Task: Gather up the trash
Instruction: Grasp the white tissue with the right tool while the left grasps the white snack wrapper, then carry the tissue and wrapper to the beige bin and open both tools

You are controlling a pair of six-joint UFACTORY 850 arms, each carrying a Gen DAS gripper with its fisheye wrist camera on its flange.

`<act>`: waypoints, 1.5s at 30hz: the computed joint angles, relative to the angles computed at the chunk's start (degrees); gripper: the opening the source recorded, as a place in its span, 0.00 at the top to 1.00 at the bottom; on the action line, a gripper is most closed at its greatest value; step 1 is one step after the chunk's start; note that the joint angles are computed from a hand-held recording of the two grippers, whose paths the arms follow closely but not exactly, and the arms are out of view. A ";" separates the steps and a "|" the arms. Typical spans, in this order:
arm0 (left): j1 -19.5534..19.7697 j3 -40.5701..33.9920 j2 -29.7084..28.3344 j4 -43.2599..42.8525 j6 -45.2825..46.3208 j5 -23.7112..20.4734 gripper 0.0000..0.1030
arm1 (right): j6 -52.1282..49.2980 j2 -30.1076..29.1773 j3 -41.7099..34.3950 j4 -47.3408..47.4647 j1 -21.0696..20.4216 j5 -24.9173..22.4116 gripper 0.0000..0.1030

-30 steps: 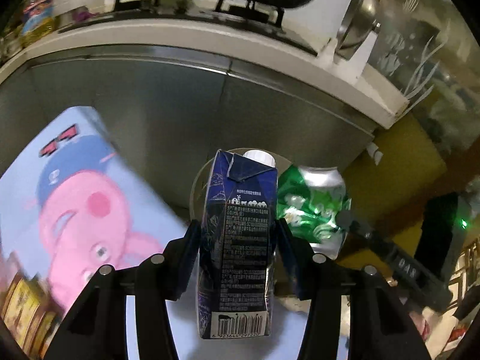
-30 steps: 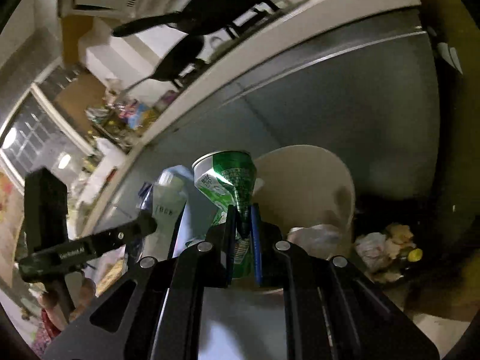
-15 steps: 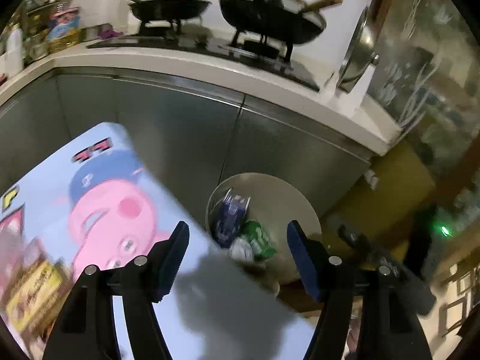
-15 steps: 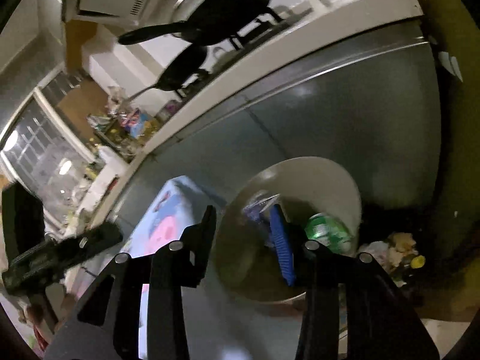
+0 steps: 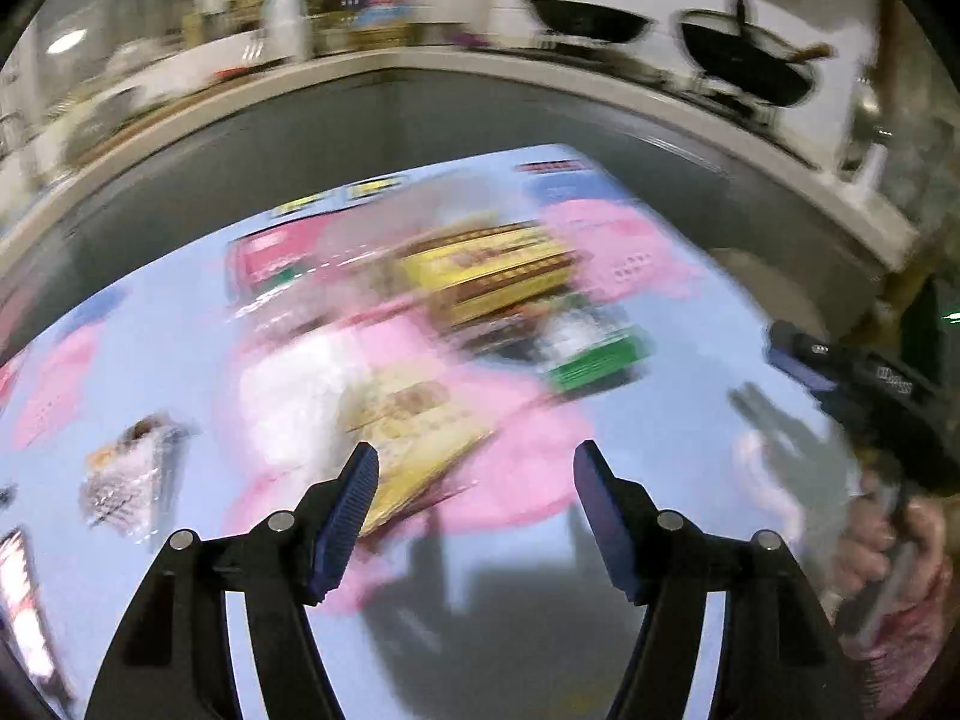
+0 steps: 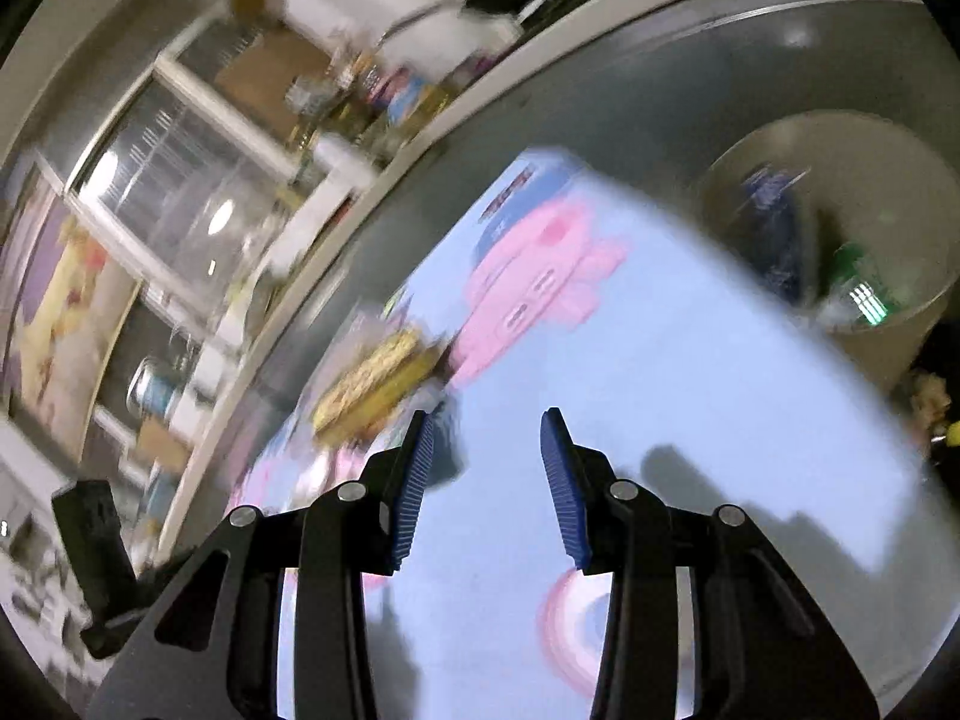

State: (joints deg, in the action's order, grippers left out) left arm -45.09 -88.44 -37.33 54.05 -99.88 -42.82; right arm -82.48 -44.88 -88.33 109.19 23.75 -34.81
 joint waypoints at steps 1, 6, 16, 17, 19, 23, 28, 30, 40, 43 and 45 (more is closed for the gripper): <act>0.03 3.77 2.29 0.06 -2.47 -0.47 0.34 | 1.49 -0.16 -0.34 -2.44 1.36 -0.05 0.63; 1.15 20.89 12.95 1.16 -18.27 0.40 0.34 | 5.77 -0.37 -1.81 -10.86 6.69 1.12 0.47; 8.77 38.52 23.63 16.17 -41.58 6.14 0.13 | 18.49 -2.50 -9.49 -28.46 13.79 6.91 0.47; 9.39 38.50 23.36 17.26 -42.10 6.63 0.13 | 21.17 -3.25 -11.18 -31.35 14.15 7.39 0.47; 11.07 38.58 22.53 20.39 -43.58 9.08 0.13 | 28.04 -5.46 -16.00 -39.34 15.36 8.48 0.47; 11.78 38.05 21.06 26.48 -48.01 12.28 0.11 | 43.55 -11.55 -27.63 -58.28 17.60 7.92 0.43; 11.08 35.45 18.09 27.22 -46.26 10.86 0.10 | 59.07 -20.94 -43.97 -79.37 20.47 3.58 0.39; 10.62 34.23 17.11 24.64 -43.06 9.01 0.21 | 63.45 -25.27 -51.14 -84.93 21.31 0.54 0.39; 8.83 35.71 19.61 27.01 -45.71 8.77 0.84 | 53.12 -21.80 -44.61 -76.87 22.11 4.49 0.88; 7.55 37.34 21.80 29.81 -49.93 8.57 0.86 | 45.39 -16.58 -36.47 -67.98 21.78 8.02 0.88; 6.44 38.23 23.27 30.93 -51.92 8.31 0.86 | 37.09 -12.22 -29.57 -58.41 21.14 10.22 0.88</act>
